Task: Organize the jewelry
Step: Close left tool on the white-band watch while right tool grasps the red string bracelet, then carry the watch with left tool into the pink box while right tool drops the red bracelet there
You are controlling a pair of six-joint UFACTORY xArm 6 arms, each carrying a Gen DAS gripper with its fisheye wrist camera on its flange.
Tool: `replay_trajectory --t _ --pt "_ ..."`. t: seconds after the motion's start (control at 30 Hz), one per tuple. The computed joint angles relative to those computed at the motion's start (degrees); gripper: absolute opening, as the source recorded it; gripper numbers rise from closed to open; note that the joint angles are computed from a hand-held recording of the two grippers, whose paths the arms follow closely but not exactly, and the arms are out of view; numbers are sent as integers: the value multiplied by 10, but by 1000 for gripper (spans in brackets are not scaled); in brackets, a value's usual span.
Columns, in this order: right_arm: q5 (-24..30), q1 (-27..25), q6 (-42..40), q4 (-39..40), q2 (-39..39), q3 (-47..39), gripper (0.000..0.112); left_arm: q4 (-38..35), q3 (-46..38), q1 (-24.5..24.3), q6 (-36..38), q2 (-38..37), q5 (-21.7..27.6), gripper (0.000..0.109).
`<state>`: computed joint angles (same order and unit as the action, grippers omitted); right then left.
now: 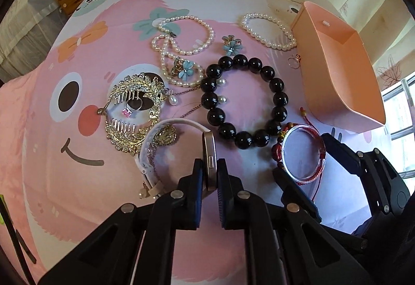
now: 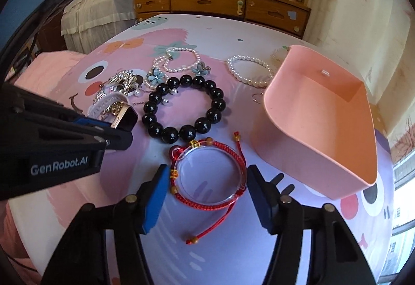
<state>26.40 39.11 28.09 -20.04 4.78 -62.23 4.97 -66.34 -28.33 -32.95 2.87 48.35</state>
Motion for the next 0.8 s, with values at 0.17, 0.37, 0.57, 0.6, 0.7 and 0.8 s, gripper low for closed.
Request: replay_trajectory --t 0.17,0.37,0.57,0.6,0.7,0.8 --pt "25 13 -18 18 -2 -8 60 8 5 -2 15 -6 -1 7" --pt "40 24 -20 47 -13 -2 60 4 20 3 41 -34 -12 7" --pt "43 29 -18 52 -35 8 60 -17 10 13 59 -63 11 7" --pt "41 29 -17 49 -40 9 60 -18 6 14 65 -67 13 7" --pt "42 29 -19 30 -52 5 60 -18 -6 14 82 -76 19 7" --pt "55 30 -11 -13 -66 -6 60 -14 -29 12 96 -73 26 7"
